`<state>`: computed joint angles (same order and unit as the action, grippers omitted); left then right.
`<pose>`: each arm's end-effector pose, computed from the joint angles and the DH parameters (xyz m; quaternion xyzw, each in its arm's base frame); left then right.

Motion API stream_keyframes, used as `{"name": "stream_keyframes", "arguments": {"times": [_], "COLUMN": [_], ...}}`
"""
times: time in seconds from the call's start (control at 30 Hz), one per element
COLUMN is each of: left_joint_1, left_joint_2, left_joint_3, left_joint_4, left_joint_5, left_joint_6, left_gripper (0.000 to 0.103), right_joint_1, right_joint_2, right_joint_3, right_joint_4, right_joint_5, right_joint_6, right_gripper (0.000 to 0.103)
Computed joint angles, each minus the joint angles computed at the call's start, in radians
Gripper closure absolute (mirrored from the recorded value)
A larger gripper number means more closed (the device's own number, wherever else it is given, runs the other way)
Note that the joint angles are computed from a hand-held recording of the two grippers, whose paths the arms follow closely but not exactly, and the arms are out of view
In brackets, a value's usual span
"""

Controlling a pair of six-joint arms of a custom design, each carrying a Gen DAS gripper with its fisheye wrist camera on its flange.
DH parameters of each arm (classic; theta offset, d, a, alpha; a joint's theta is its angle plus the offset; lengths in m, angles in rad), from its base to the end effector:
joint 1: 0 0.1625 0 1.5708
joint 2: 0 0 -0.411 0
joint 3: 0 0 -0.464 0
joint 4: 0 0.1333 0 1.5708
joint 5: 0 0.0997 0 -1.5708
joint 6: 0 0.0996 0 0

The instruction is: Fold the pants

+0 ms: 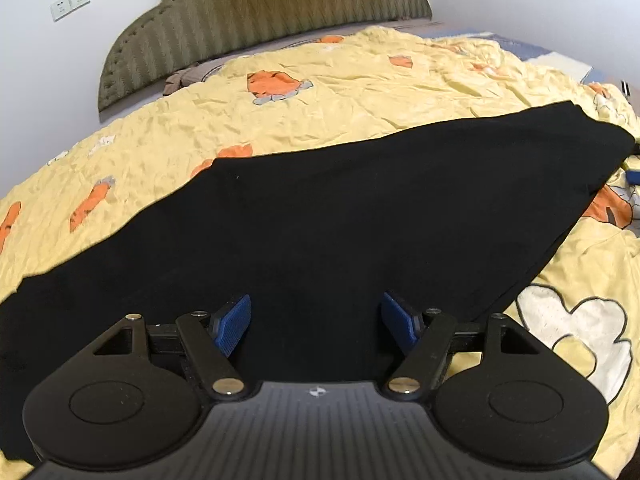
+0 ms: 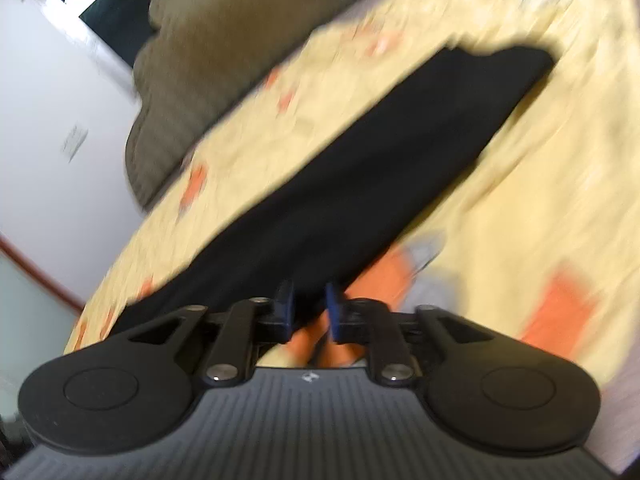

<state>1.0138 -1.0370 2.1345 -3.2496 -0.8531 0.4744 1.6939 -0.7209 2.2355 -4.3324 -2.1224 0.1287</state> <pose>-0.1194 -0.5678 0.0954 0.3548 0.8300 -0.2820 0.3251 0.1354 -0.4336 0.0380 -0.1612 -0.7807 0.5851 0.1488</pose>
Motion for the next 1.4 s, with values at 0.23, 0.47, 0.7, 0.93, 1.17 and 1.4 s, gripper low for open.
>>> {"name": "stream_keyframes", "arguments": {"times": [0.23,0.47,0.7,0.93,1.17,1.4], "left_joint_1": [0.014,0.013,0.023,0.026,0.026,0.024], "left_joint_2": [0.015,0.056,0.07,0.073,0.073,0.071], "left_joint_3": [0.011,0.007,0.005,0.008,0.011,0.015], "left_joint_4": [-0.083,-0.174,-0.219,-0.241,-0.244,-0.244], "left_joint_5": [-0.01,0.004,-0.008,-0.018,-0.02,-0.018], "left_joint_6": [-0.022,0.019,0.026,0.032,0.028,0.022], "left_gripper": [0.019,0.013,0.007,0.007,0.007,0.007], "right_joint_1": [-0.179,-0.346,-0.398,-0.298,-0.115,-0.039], "right_joint_2": [-0.162,-0.234,-0.245,-0.217,-0.163,-0.117], "right_joint_3": [0.12,0.144,0.107,0.063,-0.086,-0.207], "right_joint_4": [-0.15,-0.148,-0.142,-0.154,-0.2,-0.068], "right_joint_5": [0.027,0.229,0.278,0.086,-0.13,-0.146], "right_joint_6": [0.144,0.26,0.262,0.101,-0.291,-0.47], "right_gripper": [0.055,0.056,0.087,0.094,0.094,0.095]}}
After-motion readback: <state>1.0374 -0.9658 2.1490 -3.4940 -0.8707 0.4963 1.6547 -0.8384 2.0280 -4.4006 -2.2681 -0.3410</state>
